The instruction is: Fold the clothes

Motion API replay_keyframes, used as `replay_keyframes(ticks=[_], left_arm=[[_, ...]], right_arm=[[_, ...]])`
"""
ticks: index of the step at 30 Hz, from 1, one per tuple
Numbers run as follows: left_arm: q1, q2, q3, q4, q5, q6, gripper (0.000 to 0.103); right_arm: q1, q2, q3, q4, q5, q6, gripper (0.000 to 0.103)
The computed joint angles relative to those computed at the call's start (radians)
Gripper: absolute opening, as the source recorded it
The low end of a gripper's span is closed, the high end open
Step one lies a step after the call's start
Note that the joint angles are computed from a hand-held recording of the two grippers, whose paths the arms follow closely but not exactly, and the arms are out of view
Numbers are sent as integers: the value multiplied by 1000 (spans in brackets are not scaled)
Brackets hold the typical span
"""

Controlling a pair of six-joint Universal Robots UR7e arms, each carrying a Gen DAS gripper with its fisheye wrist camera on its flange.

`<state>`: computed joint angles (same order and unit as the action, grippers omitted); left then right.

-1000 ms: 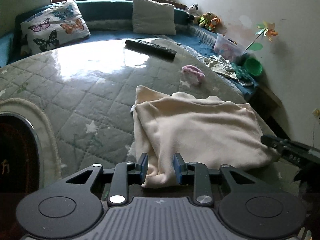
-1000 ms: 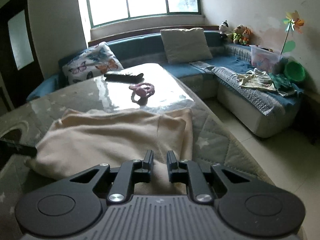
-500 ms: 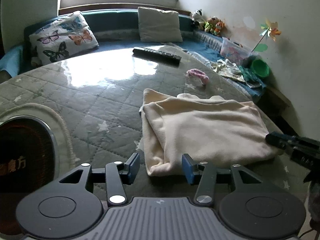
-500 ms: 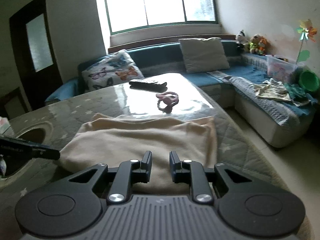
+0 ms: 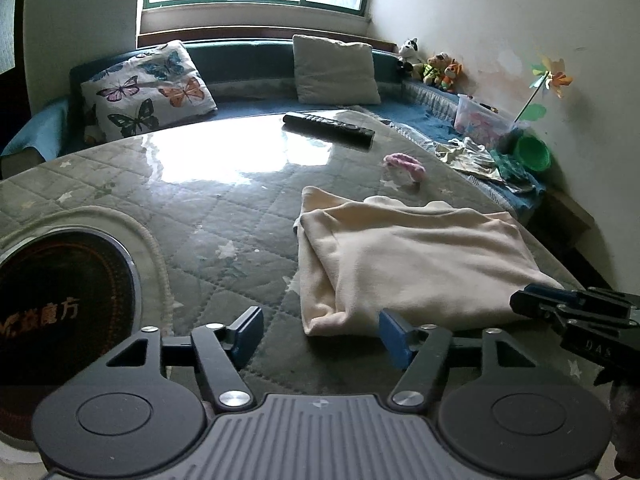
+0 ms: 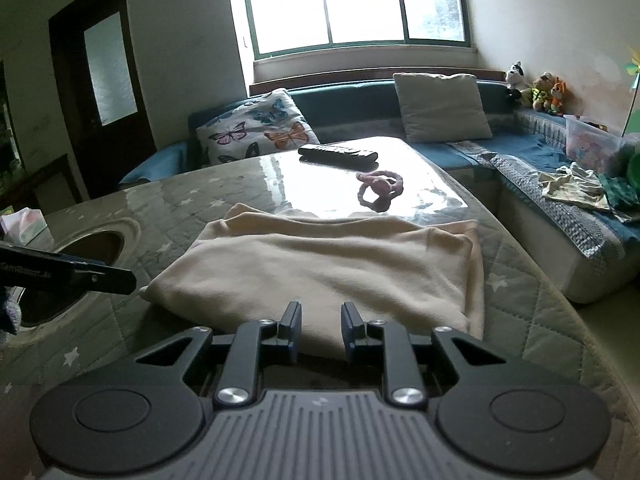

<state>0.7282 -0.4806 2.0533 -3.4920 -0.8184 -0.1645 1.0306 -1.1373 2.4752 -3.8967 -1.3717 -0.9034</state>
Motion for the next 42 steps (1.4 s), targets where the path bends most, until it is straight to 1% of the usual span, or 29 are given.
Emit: replay_keyframes(ticks=[4, 9, 10, 14, 18, 21, 24, 27, 30, 33, 39, 41, 42], left_arm=[[4, 9, -6, -9, -13, 1, 71], [18, 21, -20, -36, -38, 26, 73], [22, 22, -22, -41, -44, 29, 75], [38, 20, -26, -52, -68, 37, 75], [46, 12, -17, -68, -64, 38, 76], [41, 5, 10, -103, -45, 40, 77], [29, -3, 49, -140, -23, 36, 81], [17, -10, 86, -176, -10, 39, 82], [6, -10, 117, -223, -7, 54, 82], [-7, 0, 144, -281, 7, 77, 86], [-7, 4, 164, -281, -3, 70, 87], [-9, 6, 166, -279, -10, 66, 88], [-13, 7, 168, -278, -11, 65, 90]], right_arm=[[-2, 2, -4, 14, 7, -8, 27], [11, 6, -20, 50, 5, 8, 27], [16, 6, -23, 59, 0, 9, 27], [36, 5, -33, 89, -16, 8, 27], [55, 14, -39, 86, -36, 8, 27], [56, 24, -30, 49, -42, 16, 27], [49, 35, -4, -19, -34, 7, 28], [44, 47, 23, -90, -36, 2, 28], [40, 42, 49, -136, -44, -2, 28], [39, 34, 69, -179, -51, -2, 28], [49, 12, 96, -228, -54, 0, 29], [54, 7, 103, -240, -58, 0, 32], [56, 5, 106, -245, -60, 0, 33]])
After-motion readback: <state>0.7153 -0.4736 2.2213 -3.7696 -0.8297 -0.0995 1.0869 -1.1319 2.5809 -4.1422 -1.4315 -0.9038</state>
